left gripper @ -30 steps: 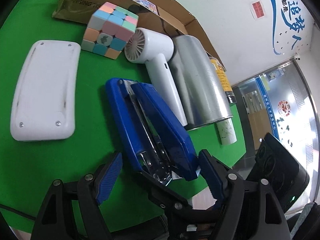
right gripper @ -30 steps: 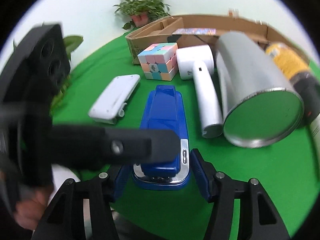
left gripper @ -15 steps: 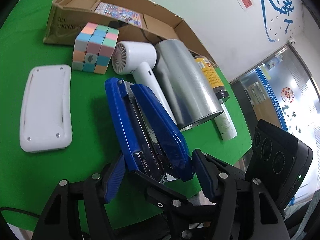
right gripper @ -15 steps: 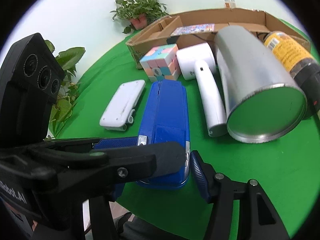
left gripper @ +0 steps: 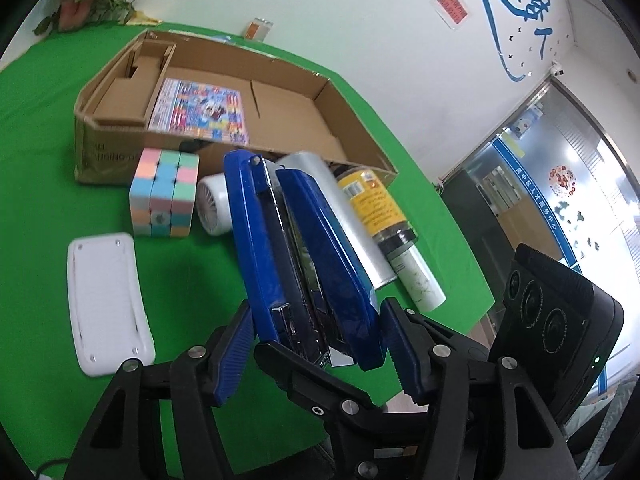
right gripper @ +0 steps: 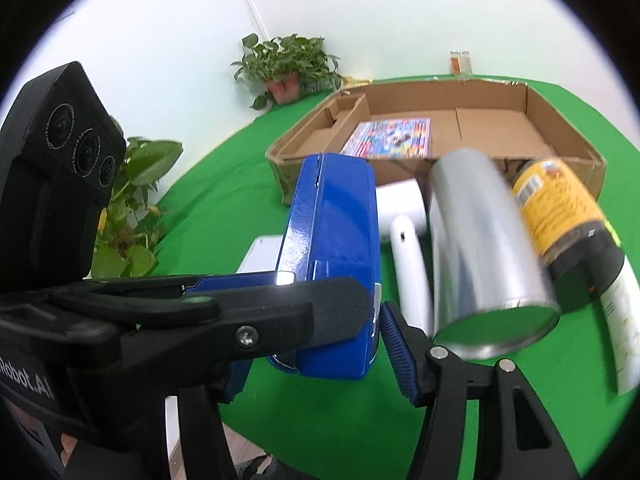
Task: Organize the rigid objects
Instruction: 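Carry the blue stapler into the box beside the board-game box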
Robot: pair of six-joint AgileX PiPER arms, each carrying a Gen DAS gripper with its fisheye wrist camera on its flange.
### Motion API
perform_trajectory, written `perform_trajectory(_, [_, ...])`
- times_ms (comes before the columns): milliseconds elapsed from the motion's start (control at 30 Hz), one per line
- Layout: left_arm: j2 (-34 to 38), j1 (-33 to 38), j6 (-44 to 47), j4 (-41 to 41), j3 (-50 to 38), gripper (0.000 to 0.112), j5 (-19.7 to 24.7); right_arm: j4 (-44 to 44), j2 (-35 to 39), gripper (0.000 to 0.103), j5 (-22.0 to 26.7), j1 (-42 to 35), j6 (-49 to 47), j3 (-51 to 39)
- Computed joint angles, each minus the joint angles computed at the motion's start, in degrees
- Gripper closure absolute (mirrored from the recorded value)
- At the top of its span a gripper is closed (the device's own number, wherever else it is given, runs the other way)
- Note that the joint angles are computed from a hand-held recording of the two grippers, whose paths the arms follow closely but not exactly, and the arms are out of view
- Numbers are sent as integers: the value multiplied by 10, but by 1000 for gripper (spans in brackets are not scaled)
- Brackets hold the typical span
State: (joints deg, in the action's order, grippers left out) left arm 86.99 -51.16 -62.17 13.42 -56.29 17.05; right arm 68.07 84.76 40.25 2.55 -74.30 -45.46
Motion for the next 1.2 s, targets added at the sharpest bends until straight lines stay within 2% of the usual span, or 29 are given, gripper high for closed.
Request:
perform_trajectory(200, [11, 43, 143, -88, -68, 56, 45, -22, 23, 46, -6, 9, 53, -67])
perform_trajectory(300, [29, 79, 237, -158, -115, 56, 66, -43, 49, 46, -11, 20, 92, -116])
perform_trajectory(500, [72, 158, 385, -261, -218, 56, 125, -108, 114, 46, -2, 43, 189, -244])
perform_trajectory(600, [114, 201, 440, -304, -287, 56, 165, -163, 167, 46, 10, 65, 267, -337])
perform_trajectory(833, [224, 302, 541, -389, -441, 56, 265, -272, 304, 46, 82, 102, 428, -559])
perform_trajectory(967, [296, 345, 566, -419, -516, 56, 315, -318, 394, 46, 151, 115, 517, -696])
perform_trajectory(1067, [332, 370, 594, -453, -532, 56, 330, -346, 465, 46, 202, 124, 575, -802])
perform_trajectory(1200, [386, 398, 580, -470, -576, 58, 369, -357, 546, 45, 264, 130, 626, -913])
